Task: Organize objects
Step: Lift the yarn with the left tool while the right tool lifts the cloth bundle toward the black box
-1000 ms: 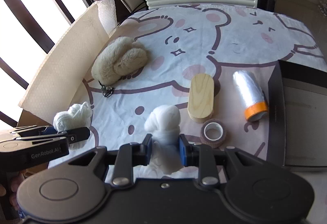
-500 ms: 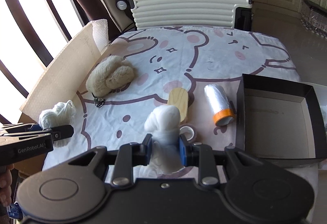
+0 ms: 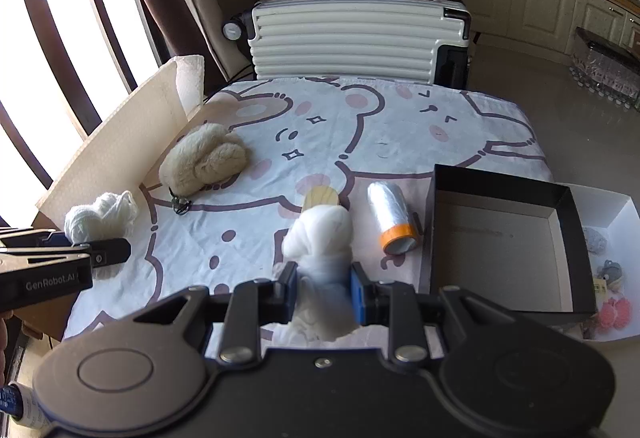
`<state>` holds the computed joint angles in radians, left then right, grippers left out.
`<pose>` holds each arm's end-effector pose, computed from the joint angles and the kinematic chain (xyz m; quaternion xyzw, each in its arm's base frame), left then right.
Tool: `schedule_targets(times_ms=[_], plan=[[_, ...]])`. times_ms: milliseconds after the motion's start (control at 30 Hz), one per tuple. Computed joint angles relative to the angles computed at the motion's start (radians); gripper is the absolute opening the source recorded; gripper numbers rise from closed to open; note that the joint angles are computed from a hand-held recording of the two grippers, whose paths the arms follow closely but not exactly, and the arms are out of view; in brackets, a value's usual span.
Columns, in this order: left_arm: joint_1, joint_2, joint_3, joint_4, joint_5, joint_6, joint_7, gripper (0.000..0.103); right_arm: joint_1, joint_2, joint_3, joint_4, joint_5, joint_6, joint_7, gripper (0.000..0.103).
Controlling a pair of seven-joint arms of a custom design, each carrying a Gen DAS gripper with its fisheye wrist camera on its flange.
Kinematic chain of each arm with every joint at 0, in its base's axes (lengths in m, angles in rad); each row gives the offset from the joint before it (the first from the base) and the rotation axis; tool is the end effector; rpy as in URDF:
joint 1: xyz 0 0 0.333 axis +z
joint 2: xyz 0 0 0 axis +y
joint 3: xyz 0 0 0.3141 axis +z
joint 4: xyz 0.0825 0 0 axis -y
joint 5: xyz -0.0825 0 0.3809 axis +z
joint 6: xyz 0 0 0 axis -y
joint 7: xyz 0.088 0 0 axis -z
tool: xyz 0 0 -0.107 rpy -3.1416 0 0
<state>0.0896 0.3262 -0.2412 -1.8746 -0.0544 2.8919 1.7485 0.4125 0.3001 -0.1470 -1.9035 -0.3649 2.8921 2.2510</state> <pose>0.6653 -0.0829 0.4253 -0.5789 0.7386 -0.2738 0.2106 0.6300 0.2015 0.4211 -0.6383 0.6848 -0.2164 0.2772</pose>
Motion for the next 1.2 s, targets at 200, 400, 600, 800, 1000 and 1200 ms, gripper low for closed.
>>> schedule_targets(times_ms=[200, 400, 600, 800, 1000, 1200], plan=[[-0.004, -0.006, -0.002, -0.008, 0.003, 0.004, -0.004, 0.038, 0.002, -0.015, -0.009, -0.022, -0.021, 0.012, 0.015, 0.028], [-0.012, 0.000, 0.000, -0.002, 0.010, -0.002, -0.011, 0.038, 0.000, -0.016, -0.007, -0.024, -0.027, 0.012, 0.019, 0.028], [-0.012, 0.005, -0.010, 0.004, 0.005, -0.010, -0.006, 0.038, -0.005, -0.029, -0.011, -0.041, -0.039, 0.013, 0.024, 0.028], [-0.013, 0.005, -0.025, 0.007, -0.015, -0.012, 0.014, 0.038, -0.002, -0.058, -0.024, -0.064, -0.105, -0.001, 0.080, 0.028], [-0.011, 0.005, -0.054, 0.007, -0.053, -0.015, 0.055, 0.038, -0.028, -0.097, -0.017, -0.100, -0.196, -0.022, 0.171, 0.028], [-0.018, 0.010, -0.080, 0.012, -0.092, -0.020, 0.106, 0.038, -0.070, -0.138, 0.003, -0.136, -0.302, -0.054, 0.270, 0.028]])
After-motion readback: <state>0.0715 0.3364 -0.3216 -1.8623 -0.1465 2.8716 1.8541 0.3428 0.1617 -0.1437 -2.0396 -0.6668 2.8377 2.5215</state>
